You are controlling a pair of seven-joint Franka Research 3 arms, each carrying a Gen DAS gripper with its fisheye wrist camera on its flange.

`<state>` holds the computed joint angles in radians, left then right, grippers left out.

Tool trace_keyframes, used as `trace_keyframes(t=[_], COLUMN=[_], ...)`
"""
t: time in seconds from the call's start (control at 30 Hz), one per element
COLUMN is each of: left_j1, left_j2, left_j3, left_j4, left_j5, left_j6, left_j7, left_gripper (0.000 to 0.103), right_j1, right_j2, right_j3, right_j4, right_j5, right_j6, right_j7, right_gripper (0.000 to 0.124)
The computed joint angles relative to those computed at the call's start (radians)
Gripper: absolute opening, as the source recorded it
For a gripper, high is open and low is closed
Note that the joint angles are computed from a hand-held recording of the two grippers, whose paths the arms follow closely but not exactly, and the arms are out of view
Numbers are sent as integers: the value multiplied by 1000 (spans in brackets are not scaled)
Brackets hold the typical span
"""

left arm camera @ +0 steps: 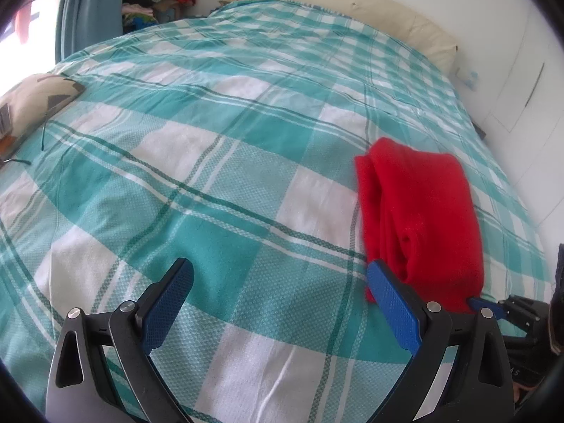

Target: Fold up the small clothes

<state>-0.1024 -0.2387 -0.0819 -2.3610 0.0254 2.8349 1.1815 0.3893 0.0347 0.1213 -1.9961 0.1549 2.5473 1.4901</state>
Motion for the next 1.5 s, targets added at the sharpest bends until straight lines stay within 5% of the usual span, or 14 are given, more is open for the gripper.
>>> trace_keyframes(t=[0.17,0.23,0.3,0.77,0.83,0.93,1.0,1.1,1.17,1.3,1.47,1.5], left_j1=[66,57,42,59,6,-185,-275,-294,-265,-233,-189,-179], left_j2=[-26,-28,-28,-24,-20,22,79,216,317,469,496,495], left_j3=[-72,-69,-60,-77,-30,132,209,238,221,196,141,127], left_j4=[-12,-11,-11,0,-4,32,116,301,424,591,623,620], left_j5=[181,203,201,344,250,-123,-376,-628,-649,-488,-437,-434], left_j6=[1,6,13,-10,7,33,-25,-187,-287,-388,-364,-358], left_j7=[-99,-112,-112,-205,-126,209,415,619,639,507,481,482], left_gripper=[99,99,99,99,99,100,100,100,100,100,100,98], right_j1=[-7,-22,-53,-76,-72,-52,-36,-15,-10,-45,-108,-103], right_j2=[-155,-228,-292,-366,-358,-338,-314,-232,-148,36,247,275], right_j3=[-5,8,34,19,14,-22,-55,-101,-121,-105,-42,-39], right_j4=[-182,-270,-346,-456,-451,-431,-403,-307,-207,8,240,273], right_j5=[171,150,87,74,82,145,209,325,430,653,671,616], right_j6=[124,214,274,313,320,333,347,340,307,216,125,114], right_j7=[-34,36,113,205,201,180,155,93,25,-88,-39,-13], right_gripper=[47,67,75,75,75,75,75,75,75,75,73,63])
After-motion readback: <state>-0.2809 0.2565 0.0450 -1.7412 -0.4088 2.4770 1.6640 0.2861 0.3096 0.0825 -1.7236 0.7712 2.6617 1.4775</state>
